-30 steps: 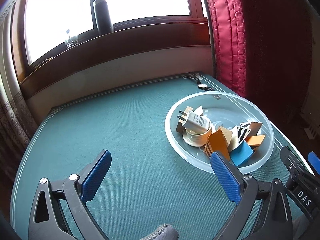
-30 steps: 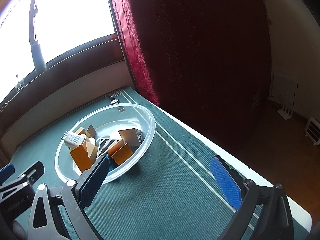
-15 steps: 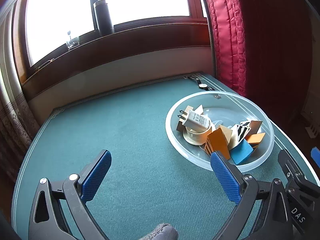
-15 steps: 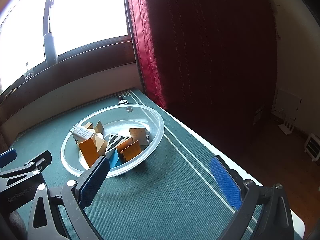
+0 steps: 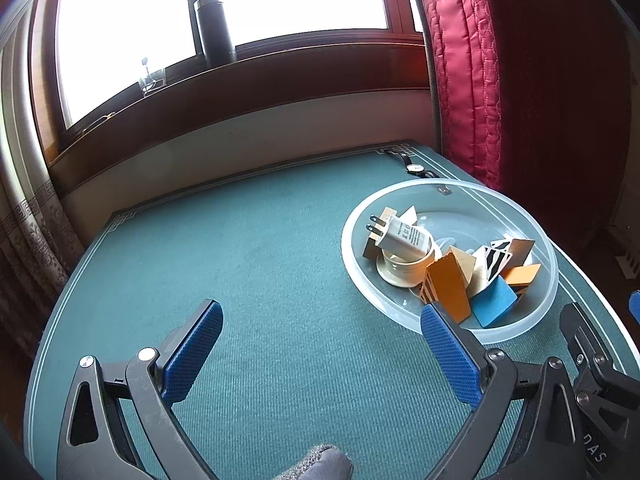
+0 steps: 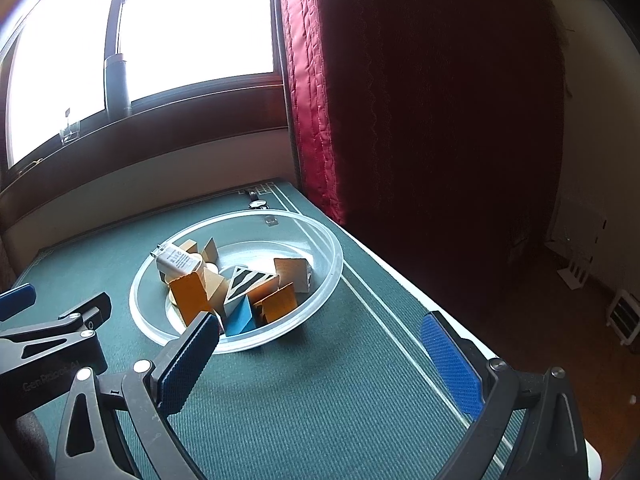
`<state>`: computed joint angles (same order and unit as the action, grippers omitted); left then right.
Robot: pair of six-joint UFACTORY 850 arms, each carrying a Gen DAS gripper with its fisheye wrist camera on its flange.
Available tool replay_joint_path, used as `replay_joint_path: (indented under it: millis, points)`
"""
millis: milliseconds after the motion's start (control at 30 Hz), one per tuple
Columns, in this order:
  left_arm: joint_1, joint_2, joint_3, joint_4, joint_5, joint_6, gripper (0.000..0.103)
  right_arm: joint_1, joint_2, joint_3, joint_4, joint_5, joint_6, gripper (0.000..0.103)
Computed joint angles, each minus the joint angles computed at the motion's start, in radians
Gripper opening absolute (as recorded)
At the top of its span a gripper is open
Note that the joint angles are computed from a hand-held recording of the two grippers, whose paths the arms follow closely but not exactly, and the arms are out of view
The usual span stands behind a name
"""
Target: Organize rigid objects
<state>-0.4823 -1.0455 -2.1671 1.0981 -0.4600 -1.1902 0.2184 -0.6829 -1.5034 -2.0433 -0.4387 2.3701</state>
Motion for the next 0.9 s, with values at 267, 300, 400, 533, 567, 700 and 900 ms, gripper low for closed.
replay_joint_path:
  millis: [267, 300, 400, 533, 567, 700, 900]
  points:
    - [-0.003, -0.002, 0.0, -0.005, -0.002, 0.008, 0.1, 0.006, -0.007, -0.011, 0.021, 0.0, -0.047, 0.102]
    - [-0.003, -0.003, -0.002, -0.006, -0.004, 0.008, 0.1, 0.007, -0.008, -0.012, 0.023, 0.0, -0.051, 0.102]
    - [-0.005, -0.007, -0.01, -0.009, -0.015, 0.01, 0.1, 0.007, -0.01, -0.016, 0.03, 0.0, -0.061, 0.102]
    - [-0.004, -0.014, -0.021, -0.028, -0.025, 0.025, 0.1, 0.007, -0.013, -0.02, 0.04, 0.005, -0.076, 0.102]
    - [-0.005, -0.016, -0.025, -0.032, -0.028, 0.029, 0.1, 0.007, -0.013, -0.019, 0.042, 0.006, -0.078, 0.102]
    - [-0.004, -0.015, -0.022, -0.031, -0.027, 0.027, 0.1, 0.006, -0.015, -0.024, 0.059, 0.01, -0.093, 0.102]
    - [-0.001, -0.013, -0.019, -0.041, -0.022, 0.036, 0.1, 0.006, -0.015, -0.023, 0.067, 0.012, -0.1, 0.102]
